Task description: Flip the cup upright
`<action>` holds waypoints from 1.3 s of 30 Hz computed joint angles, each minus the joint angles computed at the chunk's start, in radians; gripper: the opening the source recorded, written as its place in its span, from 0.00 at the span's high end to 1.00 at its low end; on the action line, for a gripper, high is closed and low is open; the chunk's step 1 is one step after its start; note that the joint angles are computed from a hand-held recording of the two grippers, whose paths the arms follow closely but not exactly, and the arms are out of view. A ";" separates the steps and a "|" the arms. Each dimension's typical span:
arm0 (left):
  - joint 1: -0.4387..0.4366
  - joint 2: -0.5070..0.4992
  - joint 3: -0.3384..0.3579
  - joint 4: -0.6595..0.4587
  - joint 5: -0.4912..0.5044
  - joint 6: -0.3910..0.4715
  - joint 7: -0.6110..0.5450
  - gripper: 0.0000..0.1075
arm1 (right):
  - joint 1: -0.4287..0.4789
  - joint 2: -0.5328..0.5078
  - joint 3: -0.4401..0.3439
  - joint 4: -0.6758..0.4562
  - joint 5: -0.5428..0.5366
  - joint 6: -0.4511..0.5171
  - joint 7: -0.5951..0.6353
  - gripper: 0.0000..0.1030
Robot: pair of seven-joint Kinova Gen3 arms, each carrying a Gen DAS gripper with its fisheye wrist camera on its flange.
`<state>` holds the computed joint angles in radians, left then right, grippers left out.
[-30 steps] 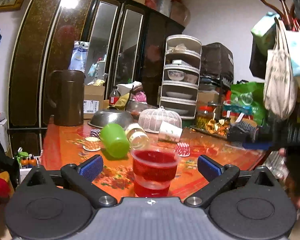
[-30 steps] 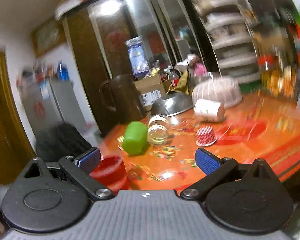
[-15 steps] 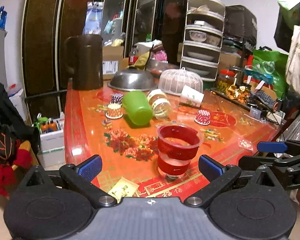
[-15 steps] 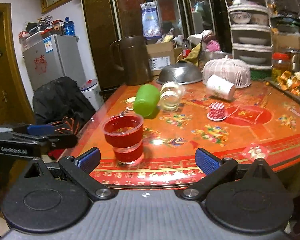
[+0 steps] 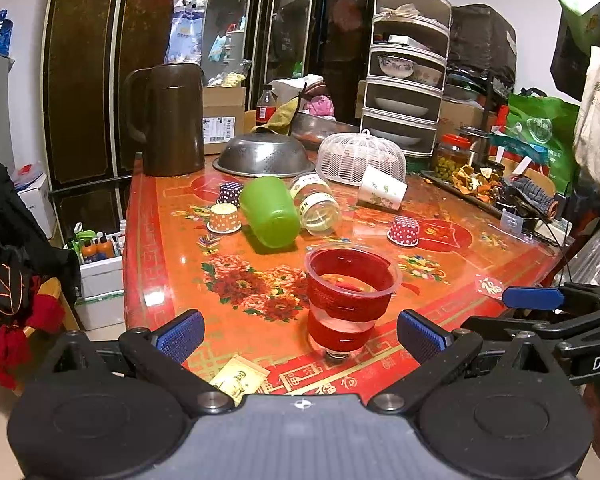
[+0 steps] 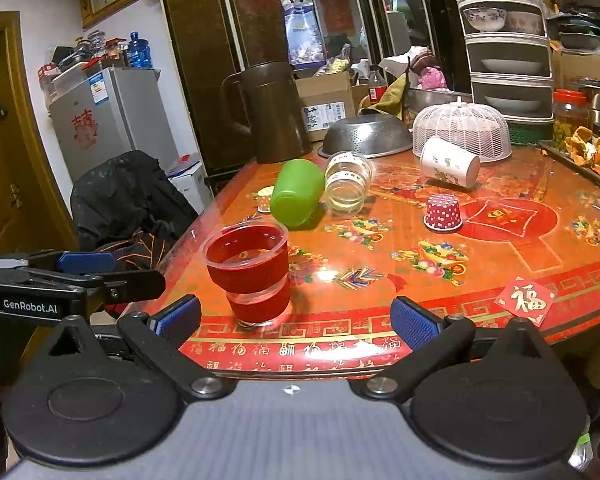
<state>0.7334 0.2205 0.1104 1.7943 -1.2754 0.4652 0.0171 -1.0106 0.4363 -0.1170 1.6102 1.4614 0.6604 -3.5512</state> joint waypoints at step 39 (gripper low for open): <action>0.011 0.006 0.004 -0.008 -0.009 0.010 0.012 0.04 | 0.031 -0.013 -0.038 0.036 0.103 -0.018 -0.082 0.01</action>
